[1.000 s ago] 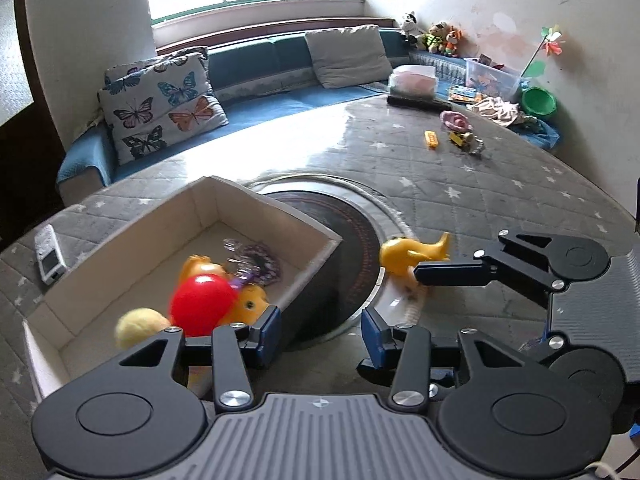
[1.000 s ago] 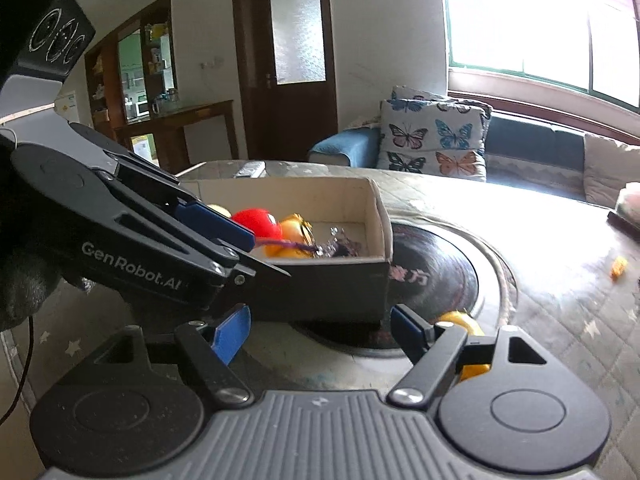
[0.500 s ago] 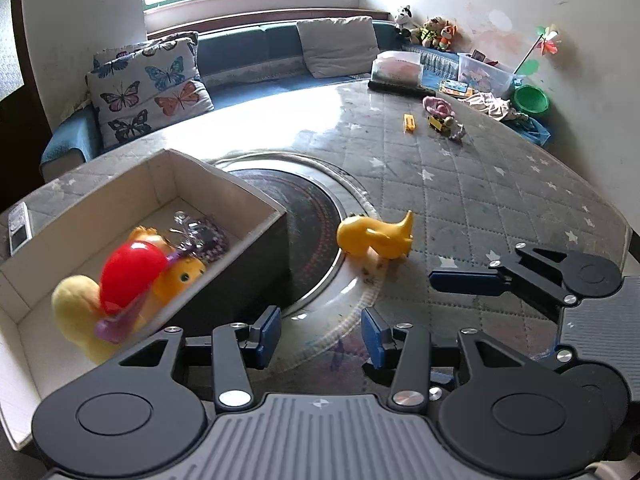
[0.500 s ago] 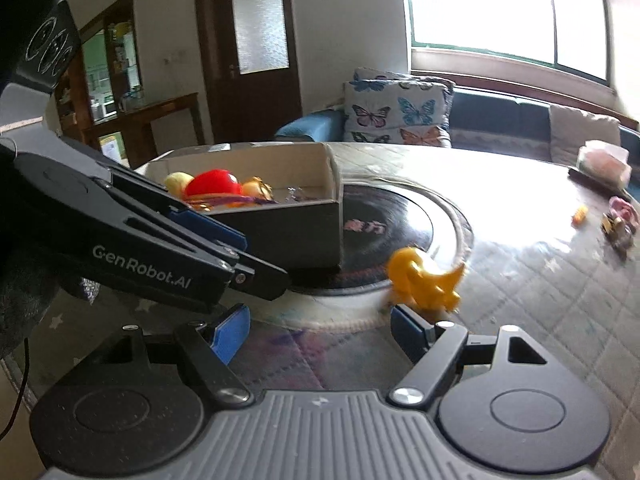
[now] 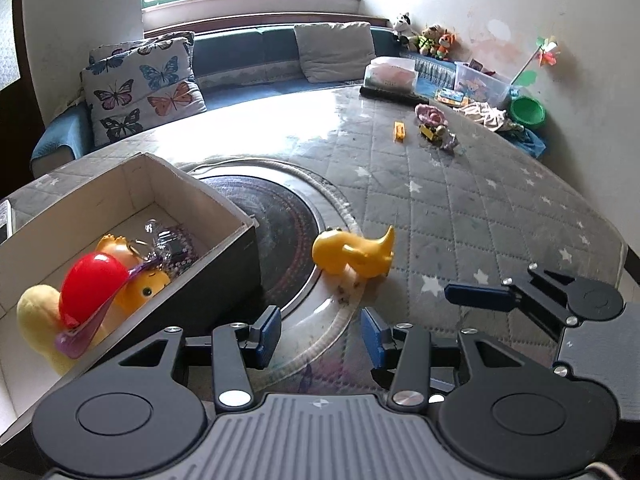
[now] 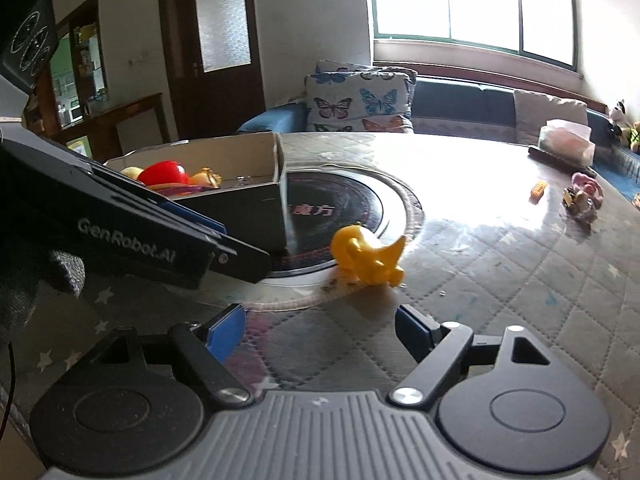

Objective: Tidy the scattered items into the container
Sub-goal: 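Close the left gripper on the yellow plastic duck while the right gripper grips it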

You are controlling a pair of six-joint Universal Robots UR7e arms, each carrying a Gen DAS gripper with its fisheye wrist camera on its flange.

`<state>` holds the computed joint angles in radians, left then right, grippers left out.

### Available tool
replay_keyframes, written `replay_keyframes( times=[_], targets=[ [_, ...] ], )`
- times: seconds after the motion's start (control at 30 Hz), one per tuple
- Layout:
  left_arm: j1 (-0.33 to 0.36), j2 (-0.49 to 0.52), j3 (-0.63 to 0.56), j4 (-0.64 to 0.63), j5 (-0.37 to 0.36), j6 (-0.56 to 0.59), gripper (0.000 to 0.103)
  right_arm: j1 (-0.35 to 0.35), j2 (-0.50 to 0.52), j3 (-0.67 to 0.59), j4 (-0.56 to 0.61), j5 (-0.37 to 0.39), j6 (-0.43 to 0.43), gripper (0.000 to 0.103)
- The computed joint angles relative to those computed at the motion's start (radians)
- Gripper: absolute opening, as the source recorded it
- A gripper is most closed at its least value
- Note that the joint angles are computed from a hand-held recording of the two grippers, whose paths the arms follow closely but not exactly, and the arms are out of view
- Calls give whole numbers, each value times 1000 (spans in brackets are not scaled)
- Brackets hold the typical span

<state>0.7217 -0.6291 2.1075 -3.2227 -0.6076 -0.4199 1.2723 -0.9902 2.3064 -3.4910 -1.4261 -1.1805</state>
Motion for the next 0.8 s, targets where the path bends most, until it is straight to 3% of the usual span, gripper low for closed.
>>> replay_keyframes(
  times=[0.53,0.8],
  targets=[
    [58,33,-105,-31,-30,27,47,22,46,-105,38,-20,17,82],
    [104,41,-155,-22,-79,-17,47,31,75,-166,76,-34,36,77]
  ],
)
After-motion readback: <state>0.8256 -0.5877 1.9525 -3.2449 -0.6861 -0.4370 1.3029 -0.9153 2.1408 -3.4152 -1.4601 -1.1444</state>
